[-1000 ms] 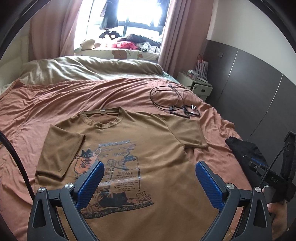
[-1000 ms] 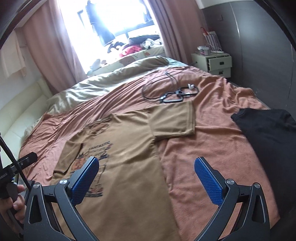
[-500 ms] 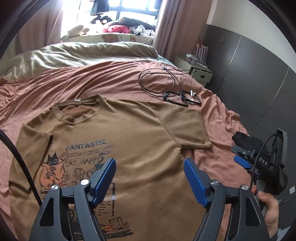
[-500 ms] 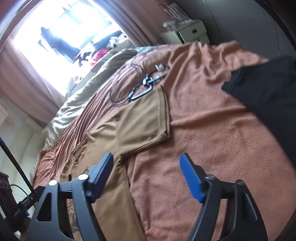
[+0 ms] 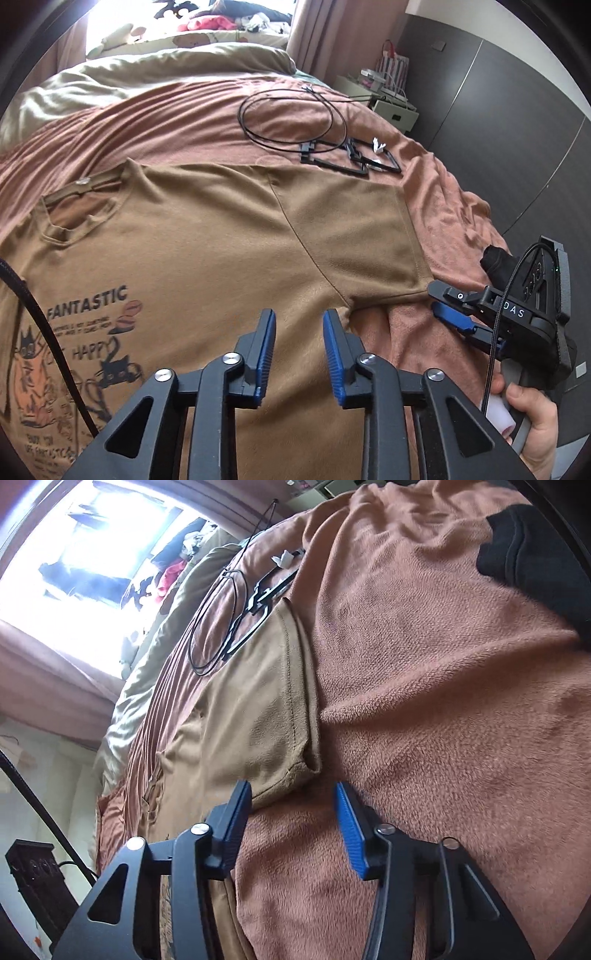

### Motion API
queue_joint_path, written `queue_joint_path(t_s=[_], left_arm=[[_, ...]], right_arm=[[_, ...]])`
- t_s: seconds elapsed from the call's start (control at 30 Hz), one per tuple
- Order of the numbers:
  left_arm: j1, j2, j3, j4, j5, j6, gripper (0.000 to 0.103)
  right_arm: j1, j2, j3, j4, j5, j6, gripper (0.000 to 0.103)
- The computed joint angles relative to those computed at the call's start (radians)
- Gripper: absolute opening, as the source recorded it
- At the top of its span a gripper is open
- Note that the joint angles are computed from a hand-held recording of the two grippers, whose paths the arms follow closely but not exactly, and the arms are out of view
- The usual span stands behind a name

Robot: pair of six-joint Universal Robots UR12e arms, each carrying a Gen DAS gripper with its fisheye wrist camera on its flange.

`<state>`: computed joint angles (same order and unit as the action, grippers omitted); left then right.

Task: Fold small clothes
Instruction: 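Grasp the other sleeve with the right tool and fold it inward while the left tool holds the shirt body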

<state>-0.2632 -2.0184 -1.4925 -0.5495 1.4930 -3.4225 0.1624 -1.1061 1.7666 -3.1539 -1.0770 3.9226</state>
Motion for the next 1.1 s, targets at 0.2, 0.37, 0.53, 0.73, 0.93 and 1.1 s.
queue_joint_path(t_s=[0.2,0.37,0.53,0.73,0.93,1.1], left_arm=[[-0.003,-0.046,0.047,-0.029,-0.025,0.0,0.013],[-0.002,-0.071,0.07,-0.048,-0.08,0.001,0.008],[0.004,-0.079,0.06,-0.049,-0.13,-0.036,0.008],[0.012,-0.097,0.068,-0.031,-0.164,-0.07,0.007],[0.016,-0.105,0.079,-0.04,-0.194,-0.092,0.005],[0.036,-0.072,0.042,-0.03,-0.223,-0.121,0.005]], right_arm=[[-0.003,0.027,-0.041,0.013,0.007,-0.011,0.024],[-0.009,0.044,-0.038,-0.086,0.027,0.015,0.004],[-0.008,0.036,-0.059,-0.13,0.048,-0.062,0.003],[-0.003,0.035,-0.056,-0.217,0.13,-0.094,0.003],[0.003,0.037,-0.054,-0.244,0.194,-0.108,0.003],[0.006,0.054,-0.065,-0.252,0.217,-0.083,0.003]])
